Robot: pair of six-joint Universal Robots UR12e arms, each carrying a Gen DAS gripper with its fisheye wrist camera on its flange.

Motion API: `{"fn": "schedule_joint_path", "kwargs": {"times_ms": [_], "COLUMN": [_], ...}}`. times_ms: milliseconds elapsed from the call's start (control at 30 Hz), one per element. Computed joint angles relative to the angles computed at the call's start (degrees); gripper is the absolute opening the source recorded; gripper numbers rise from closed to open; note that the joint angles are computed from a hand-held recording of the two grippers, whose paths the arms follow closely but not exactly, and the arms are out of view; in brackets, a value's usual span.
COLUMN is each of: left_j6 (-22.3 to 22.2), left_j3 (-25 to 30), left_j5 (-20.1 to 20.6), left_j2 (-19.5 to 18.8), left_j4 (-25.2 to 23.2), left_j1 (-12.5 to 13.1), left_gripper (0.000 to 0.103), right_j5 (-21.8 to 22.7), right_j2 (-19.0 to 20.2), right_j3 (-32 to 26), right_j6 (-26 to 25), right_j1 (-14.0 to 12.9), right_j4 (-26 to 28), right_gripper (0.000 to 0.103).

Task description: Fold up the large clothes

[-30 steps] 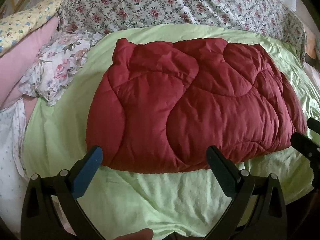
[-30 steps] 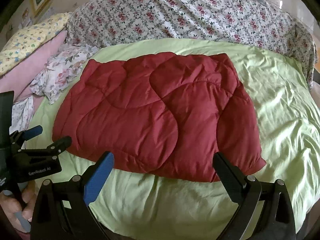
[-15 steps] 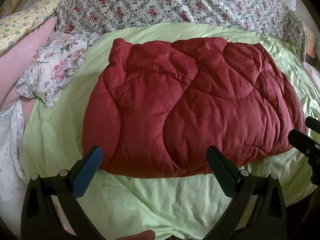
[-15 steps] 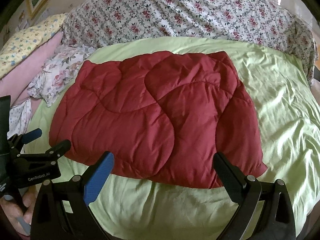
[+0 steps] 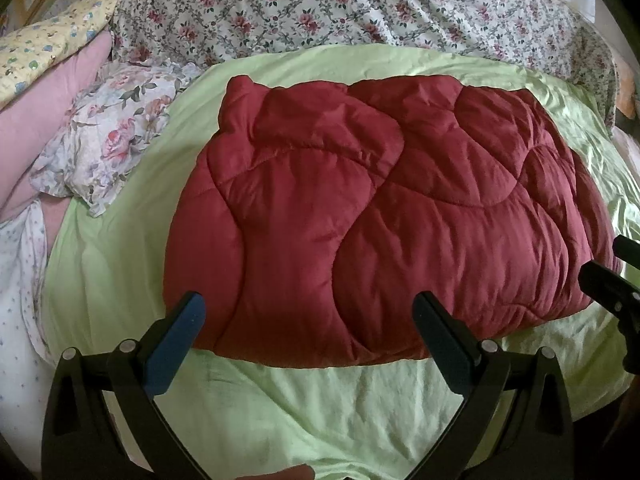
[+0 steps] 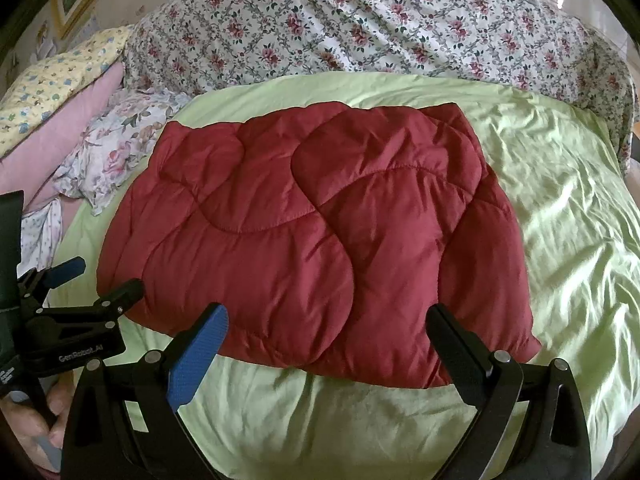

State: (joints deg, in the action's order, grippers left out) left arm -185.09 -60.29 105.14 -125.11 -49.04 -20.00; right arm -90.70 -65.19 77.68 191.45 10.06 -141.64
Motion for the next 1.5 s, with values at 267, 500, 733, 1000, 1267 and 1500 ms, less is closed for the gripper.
{"fn": "schedule_joint_path", "kwargs": {"times_ms": [267, 500, 733, 1000, 1267, 1500], "left_j6": [0.1, 0.3, 0.1, 0.2, 0.3, 0.4], "left_j3": [0.3, 0.3, 0.5, 0.6, 0.6, 0.6], "left_j5": [-0.1, -0.1, 0.0, 0.3, 1.1, 1.0], "left_j2": [-0.2, -0.3, -0.4, -0.4, -0.4, -0.4], "left_j4": [-0.2, -0.1, -0.3, -0.1, 0.8, 0.7], "left_j1": [0.2, 0.2, 0.3, 0.3, 0.1, 0.1], "left_gripper": [0.103, 0.103, 0.103, 0.103, 0.103, 0.103], "right_j5": [0.3, 0.2, 0.4, 0.4, 0.2, 0.2], "right_j2": [0.4, 0.5, 0.4, 0.5, 0.7, 0.7], "right_j3": [-0.4, -0.5, -0.5, -0.6, -1.0, -1.1], "right_j6": [0.0, 0.1, 0.0, 0.0, 0.3, 0.3], "right_j1": [-0.1, -0.1, -0.1, -0.1, 0.1, 0.1], "right_j4": [0.3, 0.3, 0.3, 0.3, 0.1, 0.2], "right_gripper": [0.1, 0.1, 0.1, 0.1, 0.1, 0.1]}}
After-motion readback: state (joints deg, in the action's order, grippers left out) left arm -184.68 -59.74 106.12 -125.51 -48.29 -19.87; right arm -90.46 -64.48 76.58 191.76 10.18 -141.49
